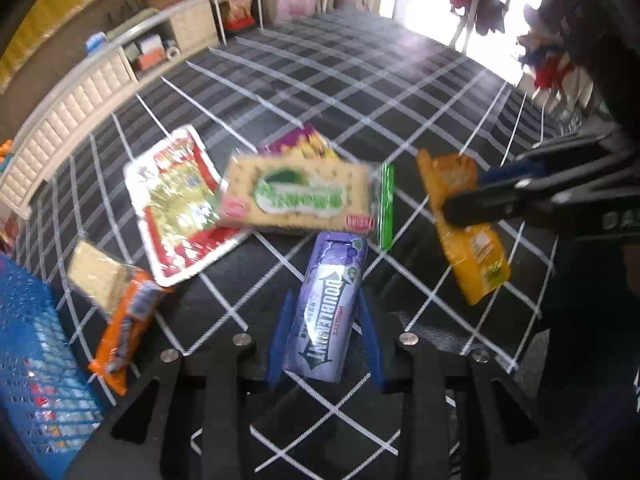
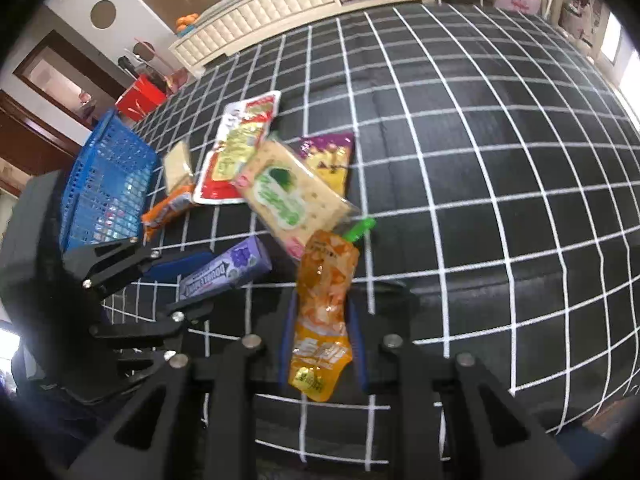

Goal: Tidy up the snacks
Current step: 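Carry the Doublemint bar and the orange bag over the blue basket with both tools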

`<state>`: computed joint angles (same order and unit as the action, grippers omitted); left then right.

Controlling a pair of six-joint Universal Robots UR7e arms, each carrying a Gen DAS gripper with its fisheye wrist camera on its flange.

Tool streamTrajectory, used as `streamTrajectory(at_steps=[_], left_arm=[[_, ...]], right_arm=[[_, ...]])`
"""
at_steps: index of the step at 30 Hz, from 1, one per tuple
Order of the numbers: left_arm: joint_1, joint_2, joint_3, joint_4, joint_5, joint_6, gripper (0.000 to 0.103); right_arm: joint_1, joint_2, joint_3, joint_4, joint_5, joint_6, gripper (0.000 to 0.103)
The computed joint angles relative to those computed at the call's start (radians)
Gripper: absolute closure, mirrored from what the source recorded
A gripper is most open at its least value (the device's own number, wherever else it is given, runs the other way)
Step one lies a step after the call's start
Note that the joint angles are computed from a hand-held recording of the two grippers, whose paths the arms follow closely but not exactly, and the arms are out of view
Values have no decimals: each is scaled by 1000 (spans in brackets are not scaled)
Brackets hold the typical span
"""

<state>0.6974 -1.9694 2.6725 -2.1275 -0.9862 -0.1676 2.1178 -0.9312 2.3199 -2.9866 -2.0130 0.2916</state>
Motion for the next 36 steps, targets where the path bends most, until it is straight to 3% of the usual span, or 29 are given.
streamTrajectory(at_steps=[9,15,24,30,33,36], left_arm=[[-229,-371,-71,424,87,-250,73],[-371,-528,-193,811,174,-472,73],[-491,-580,-420,1347,225,-813,74],[-560,-590,-556,1646,216,-1029,74],[-539,-598,-591,1691,220,-1052,74],[-466,-599,-601,1674,256,-1015,74]], right_arm=[[116,11,-95,64,-2,19,74],[199,61,-197,98,16,-7,74],[279,195,-388,138,94,-63,74],[307,294,-515,167,165,-92,74],[319,336,-573,193,183,-107,74],[327,383,-640,228,196,-127,74]])
